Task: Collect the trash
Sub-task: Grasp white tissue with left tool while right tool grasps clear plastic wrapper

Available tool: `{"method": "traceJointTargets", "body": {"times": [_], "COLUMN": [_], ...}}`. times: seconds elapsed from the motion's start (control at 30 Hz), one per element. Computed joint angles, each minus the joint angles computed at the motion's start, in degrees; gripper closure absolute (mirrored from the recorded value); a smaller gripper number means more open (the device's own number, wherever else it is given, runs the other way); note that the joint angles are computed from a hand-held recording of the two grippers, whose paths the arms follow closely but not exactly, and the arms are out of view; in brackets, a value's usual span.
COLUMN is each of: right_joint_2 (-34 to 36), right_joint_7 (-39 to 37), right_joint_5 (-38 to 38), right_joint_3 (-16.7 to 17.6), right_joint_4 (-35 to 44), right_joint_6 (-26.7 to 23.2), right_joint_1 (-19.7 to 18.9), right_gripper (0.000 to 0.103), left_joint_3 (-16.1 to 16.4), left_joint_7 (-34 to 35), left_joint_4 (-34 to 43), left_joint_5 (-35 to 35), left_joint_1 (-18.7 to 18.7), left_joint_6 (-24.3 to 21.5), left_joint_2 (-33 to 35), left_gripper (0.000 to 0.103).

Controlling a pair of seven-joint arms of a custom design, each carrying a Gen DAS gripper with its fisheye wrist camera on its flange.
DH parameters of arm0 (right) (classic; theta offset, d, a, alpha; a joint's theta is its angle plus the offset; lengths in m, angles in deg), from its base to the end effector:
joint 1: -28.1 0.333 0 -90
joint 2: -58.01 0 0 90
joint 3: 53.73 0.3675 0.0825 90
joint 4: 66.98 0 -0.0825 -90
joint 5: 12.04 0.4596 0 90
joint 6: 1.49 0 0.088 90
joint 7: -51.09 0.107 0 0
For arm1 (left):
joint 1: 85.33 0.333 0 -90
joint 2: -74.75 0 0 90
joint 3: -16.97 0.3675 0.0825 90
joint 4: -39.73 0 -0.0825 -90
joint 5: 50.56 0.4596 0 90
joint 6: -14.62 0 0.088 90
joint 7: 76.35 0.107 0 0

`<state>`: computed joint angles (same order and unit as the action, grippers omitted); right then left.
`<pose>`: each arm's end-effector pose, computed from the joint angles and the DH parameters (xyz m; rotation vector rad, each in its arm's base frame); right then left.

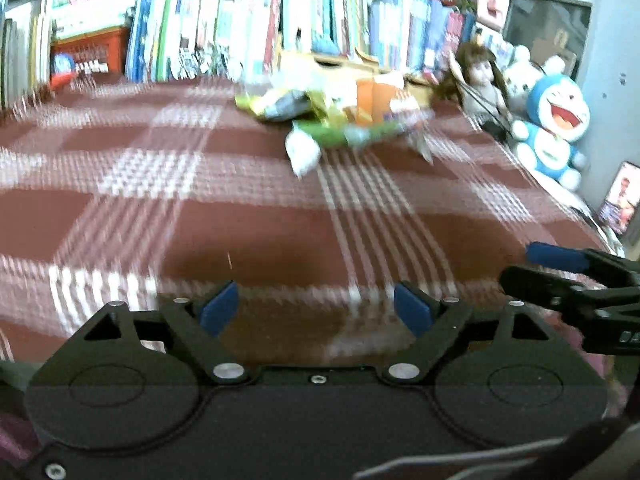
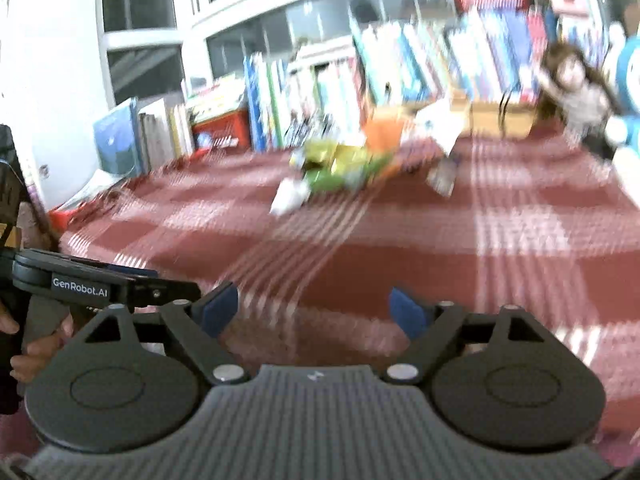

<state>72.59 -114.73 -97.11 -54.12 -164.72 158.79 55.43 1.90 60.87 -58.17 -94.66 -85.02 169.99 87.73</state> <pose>0.6482 0.3822 0.5238 -1.3902 1.5228 -0.8249 0.7401 -0.1504 0.5657 -1.3299 2.1620 -1.2254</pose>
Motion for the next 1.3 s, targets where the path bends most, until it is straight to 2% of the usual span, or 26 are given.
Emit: {"method": "traceJointTargets", "body": {"times": [0.13, 0.23, 0.3, 0.5, 0.67, 0.8, 0.97, 1.07, 1.1, 1.13, 1.17, 1.23, 1.3], "right_joint_2": [0.7, 1.9, 3.0, 8.7, 14.6, 19.5, 26.1, 29.2, 29.8, 30.2, 30.4, 29.9, 28.8], "right_joint_7": [-1.4, -2.2, -4.0, -16.2, -30.0, -41.2, -51.1, -53.4, -54.2, -54.8, -55.1, -54.4, -52.9], "right_joint_5": [-0.6, 0.4, 2.2, 15.8, 25.7, 33.3, 43.1, 48.2, 49.7, 50.9, 51.8, 52.6, 53.1], "right_joint_3": [-0.6, -1.3, -1.8, -3.5, -4.1, -3.3, -2.3, -2.5, -2.6, -2.9, -3.5, -5.4, -7.6], "right_joint_4": [2.4, 4.6, 6.1, 13.4, 21.3, 27.8, 37.2, 41.9, 42.7, 43.2, 43.4, 42.3, 40.3], "right_joint_6": [-4.3, -6.8, -7.7, -7.3, -9.1, -9.6, -12.9, -14.6, -14.8, -15.2, -15.2, -14.1, -12.4], "right_joint_1": [0.0, -0.5, -1.0, -3.2, -4.3, -5.8, -7.3, -7.7, -7.7, -7.6, -7.3, -6.2, -4.9], "right_gripper": [0.010, 0.002, 0.001, 0.003, 0.011, 0.015, 0.024, 0.036, 0.049, 0.058, 0.061, 0.069, 0.070], "left_joint_3": [-0.8, -0.6, -0.2, 0.3, 1.8, 1.1, 2.4, 2.9, 2.7, 2.5, 2.1, 1.8, 1.5], "left_joint_7": [-0.5, -5.6, -9.5, -18.3, -25.6, -28.2, -31.9, -33.2, -33.1, -33.0, -32.8, -32.6, -31.6], "left_joint_4": [5.9, 11.7, 15.5, 25.6, 35.7, 42.6, 54.8, 58.9, 59.7, 60.1, 60.4, 57.6, 54.1], "left_joint_5": [-0.1, 4.9, 8.9, 19.0, 27.4, 31.2, 35.3, 37.1, 37.3, 37.4, 37.2, 37.0, 37.0], "left_joint_1": [-0.3, -1.4, -2.2, -4.6, -7.1, -7.8, -10.2, -11.1, -11.1, -11.1, -10.9, -10.4, -10.0], "left_joint_6": [2.5, 3.0, 2.7, 3.0, 0.1, -3.0, -9.0, -9.9, -10.1, -10.4, -10.8, -9.2, -7.5], "left_joint_2": [4.3, 8.7, 11.6, 19.5, 26.6, 31.3, 38.8, 41.3, 41.8, 42.0, 42.2, 40.6, 38.5], "left_gripper": [0.019, 0.019, 0.019, 0.019, 0.019, 0.021, 0.032, 0.047, 0.060, 0.074, 0.078, 0.079, 0.080]}}
